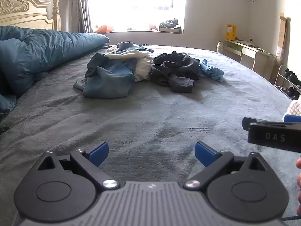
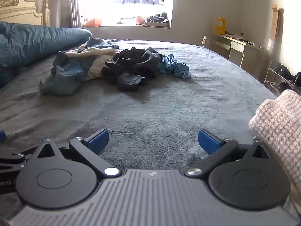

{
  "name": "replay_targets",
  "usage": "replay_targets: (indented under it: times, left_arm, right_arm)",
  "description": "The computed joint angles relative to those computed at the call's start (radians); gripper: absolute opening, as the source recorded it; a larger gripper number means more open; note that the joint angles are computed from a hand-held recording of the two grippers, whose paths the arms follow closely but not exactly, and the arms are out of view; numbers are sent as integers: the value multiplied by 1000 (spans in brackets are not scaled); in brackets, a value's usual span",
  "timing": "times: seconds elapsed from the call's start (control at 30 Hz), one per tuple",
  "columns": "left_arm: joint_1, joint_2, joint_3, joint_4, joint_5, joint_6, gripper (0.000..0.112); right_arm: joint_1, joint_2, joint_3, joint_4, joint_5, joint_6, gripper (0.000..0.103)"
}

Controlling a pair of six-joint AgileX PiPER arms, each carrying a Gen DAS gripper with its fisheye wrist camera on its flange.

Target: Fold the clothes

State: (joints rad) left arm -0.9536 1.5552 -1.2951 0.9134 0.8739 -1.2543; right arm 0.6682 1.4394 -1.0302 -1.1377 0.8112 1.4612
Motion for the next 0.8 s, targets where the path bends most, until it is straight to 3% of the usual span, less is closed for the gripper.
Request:
replay_targets:
  times: [0.27,0.8]
  left_arm:
    - [-25,10,-16,3,49,-9,99]
    - [7,46,-16,-10,21,3,99]
  right_arm:
    - [-12,11,12,-6,-14,17,102]
    - [-42,55,-8,-9,-43,8,102]
